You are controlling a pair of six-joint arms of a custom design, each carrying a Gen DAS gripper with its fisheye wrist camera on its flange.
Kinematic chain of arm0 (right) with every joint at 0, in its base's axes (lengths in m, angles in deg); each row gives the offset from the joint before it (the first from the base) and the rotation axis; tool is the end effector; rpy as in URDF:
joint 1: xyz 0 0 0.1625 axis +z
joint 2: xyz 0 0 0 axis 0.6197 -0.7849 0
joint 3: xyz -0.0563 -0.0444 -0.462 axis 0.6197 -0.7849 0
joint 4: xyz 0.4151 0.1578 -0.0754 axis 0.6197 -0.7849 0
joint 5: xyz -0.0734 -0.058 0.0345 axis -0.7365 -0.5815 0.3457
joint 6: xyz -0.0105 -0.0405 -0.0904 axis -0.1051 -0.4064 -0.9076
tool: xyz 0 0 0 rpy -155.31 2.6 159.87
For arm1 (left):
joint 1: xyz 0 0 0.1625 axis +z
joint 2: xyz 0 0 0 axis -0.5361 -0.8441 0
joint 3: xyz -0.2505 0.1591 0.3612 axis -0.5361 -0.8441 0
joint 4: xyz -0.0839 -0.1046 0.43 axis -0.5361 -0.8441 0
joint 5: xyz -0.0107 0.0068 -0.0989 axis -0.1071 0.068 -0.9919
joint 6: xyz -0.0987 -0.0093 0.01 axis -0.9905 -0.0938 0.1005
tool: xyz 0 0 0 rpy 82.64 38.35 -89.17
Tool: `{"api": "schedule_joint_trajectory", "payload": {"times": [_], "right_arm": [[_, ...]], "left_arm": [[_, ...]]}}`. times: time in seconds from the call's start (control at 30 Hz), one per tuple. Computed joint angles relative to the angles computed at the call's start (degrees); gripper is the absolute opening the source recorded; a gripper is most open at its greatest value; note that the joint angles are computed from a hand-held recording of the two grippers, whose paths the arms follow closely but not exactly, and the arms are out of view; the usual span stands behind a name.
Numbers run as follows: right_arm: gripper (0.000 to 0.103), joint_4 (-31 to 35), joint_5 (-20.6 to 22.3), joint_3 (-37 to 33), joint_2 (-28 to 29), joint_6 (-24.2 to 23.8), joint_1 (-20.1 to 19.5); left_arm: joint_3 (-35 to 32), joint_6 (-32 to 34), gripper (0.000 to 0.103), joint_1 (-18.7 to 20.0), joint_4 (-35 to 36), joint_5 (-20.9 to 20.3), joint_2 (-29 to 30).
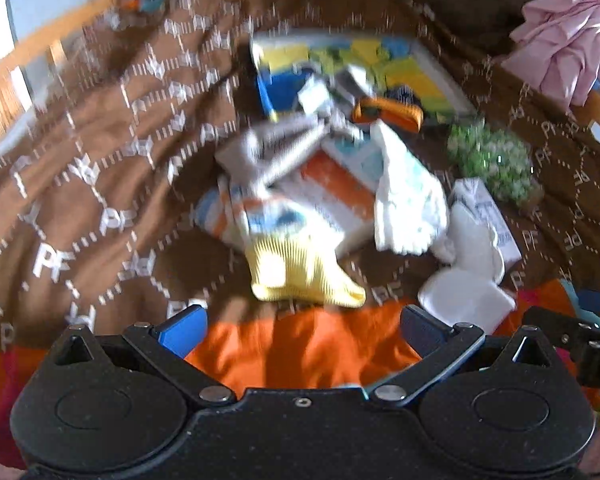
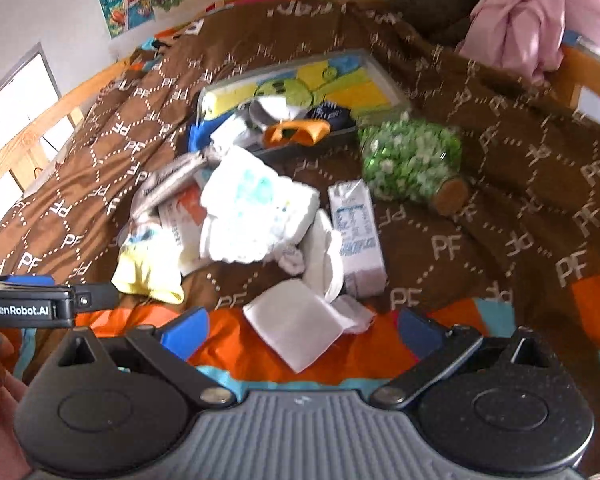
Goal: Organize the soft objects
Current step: 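Move both tools back toward the pile of soft items, then grasp the yellow-cuffed striped sock with the left tool while the right tool grasps a white tissue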
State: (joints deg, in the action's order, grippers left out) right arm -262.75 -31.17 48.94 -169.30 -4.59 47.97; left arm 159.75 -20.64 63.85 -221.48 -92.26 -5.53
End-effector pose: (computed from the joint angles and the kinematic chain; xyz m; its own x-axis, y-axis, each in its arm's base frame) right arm 0.0767 -0.4385 0.3014 -0.8181 -0.1796 0.5463 -0.4739 0.7487 -0.4636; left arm -0.3287 -0.4467 0.0689 -0.7639 -0.0333 -0.6444 0.3441 0.8238 -0.4505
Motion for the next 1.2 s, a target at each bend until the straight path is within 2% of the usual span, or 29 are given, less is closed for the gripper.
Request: {"api": "schedule_joint_trajectory", "payload": {"times": [0.13,0.23,0.33,0.47,0.6,0.73,0.9,1.0,1.2], "right_arm": [[0.103,11.28,2.48,-4.05,0.10,1.67,-1.31],[0.103,13.02,2.99,-5.49,0.85,1.64,-1.65],[0.103,16.45,4.28,-7.40,1.55,1.73,-2.33],[0.103,23.16,5.42,-11.28,3.79,4.56,-3.57],[0.103,20.26,3.08,-12.14,6.04,5.08,-3.65],[0.103,17.78,1.30,-12.07,7.83,2.04,-3.24],[0.103,18.34,-1.00,-12.68,9.56,-0.48,-2.24],[0.103,18.15,-2.70,-13.23,10.62,-0.08,-1.88],[0.102,19.80,-3.26,-13.71,11.01,0.26,-1.76]], "left_arm": [[-1.12,1.11,0.102,2.40,2.07,-4.63,-1.18],[-1.75,1.76,0.102,3.99,1.46,-6.32,-1.57],[-2.42,6.02,0.102,5.36,-1.94,-5.93,-0.91],[-3.65,13.85,0.102,7.05,-6.50,-3.74,0.84],[-5.18,21.87,0.102,8.54,-9.30,-2.78,2.92],[-5.94,28.77,0.102,9.82,-11.85,-3.64,4.28],[-6.08,29.18,0.102,11.27,-13.02,-5.38,4.31],[-6.99,28.58,0.101,12.41,-11.83,-6.10,4.94],[-7.87,27.03,0.100,13.87,-11.55,-8.17,5.39]]}}
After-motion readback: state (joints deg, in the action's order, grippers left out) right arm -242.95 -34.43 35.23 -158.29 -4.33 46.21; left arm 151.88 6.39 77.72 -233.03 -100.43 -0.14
